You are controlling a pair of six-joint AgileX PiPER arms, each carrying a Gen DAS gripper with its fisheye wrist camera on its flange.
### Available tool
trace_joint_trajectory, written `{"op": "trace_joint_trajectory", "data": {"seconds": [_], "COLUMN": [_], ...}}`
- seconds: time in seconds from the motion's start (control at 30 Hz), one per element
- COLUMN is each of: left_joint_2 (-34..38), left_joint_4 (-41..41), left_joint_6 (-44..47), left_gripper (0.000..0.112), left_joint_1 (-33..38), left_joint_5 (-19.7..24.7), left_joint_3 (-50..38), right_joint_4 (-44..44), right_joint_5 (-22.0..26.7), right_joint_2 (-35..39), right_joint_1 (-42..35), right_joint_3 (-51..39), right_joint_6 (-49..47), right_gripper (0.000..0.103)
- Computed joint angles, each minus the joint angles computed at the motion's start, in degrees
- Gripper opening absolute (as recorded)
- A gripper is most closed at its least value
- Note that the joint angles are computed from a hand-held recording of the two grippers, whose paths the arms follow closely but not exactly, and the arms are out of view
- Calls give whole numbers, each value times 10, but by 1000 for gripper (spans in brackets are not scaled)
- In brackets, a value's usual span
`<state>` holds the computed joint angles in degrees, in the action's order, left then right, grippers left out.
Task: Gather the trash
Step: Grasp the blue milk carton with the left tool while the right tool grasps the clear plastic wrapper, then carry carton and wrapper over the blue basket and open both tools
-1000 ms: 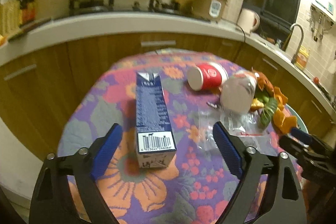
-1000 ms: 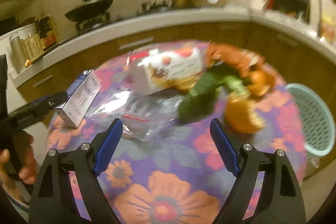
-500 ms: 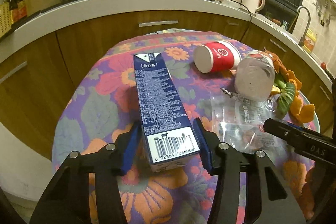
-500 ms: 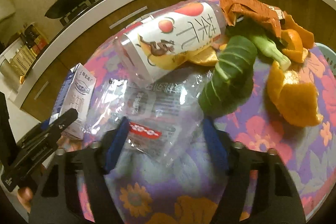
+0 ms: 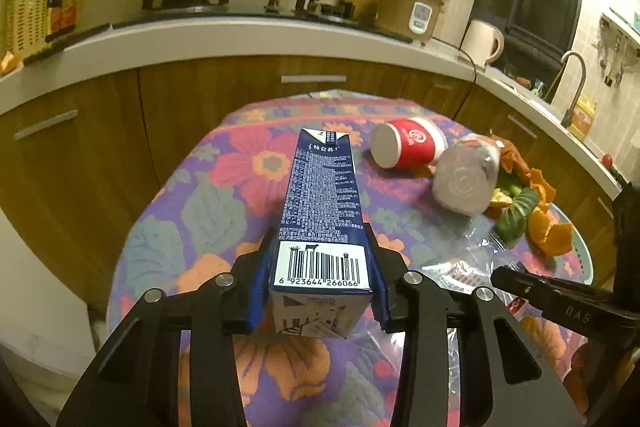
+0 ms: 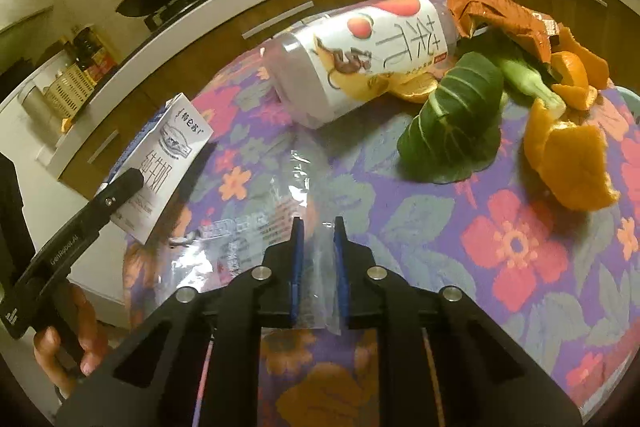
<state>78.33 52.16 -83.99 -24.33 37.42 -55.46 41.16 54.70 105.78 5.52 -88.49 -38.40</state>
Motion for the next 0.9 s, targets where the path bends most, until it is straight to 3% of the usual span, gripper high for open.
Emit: {"op": "trace_joint_trajectory", "data": {"seconds": [0.27,0.37,0.53,0.77,0.87,0.9], "left_joint_2": [-28,-18,28,165,231,264], "left_joint_4": [80,94,100,40,-21,-56], "left_joint_6": [-73,-66,-34,102,183,224], "left_gripper": [38,38,38,38,38,38], "left_joint_1": [-84,-117,-146,-165,-161,-158], "left_joint_5": [65,91,93,77,72,73], "left_joint_3": [-11,-46,-118,-312,-416,-471], "right_joint_4": [48,68,99,130,126,116], "right_joint_5": [25,45,74,104,80,46], "right_joint_2": [-43,-49,-46,15,43,46], "right_joint_1": [-42,-66,-124,-237,-276,-289], "right_joint_3": [23,15,-13,-122,-166,-171], "right_joint_6": [-53,-63,-71,-47,-36,-34], "right_gripper": [9,9,9,9,9,9]}}
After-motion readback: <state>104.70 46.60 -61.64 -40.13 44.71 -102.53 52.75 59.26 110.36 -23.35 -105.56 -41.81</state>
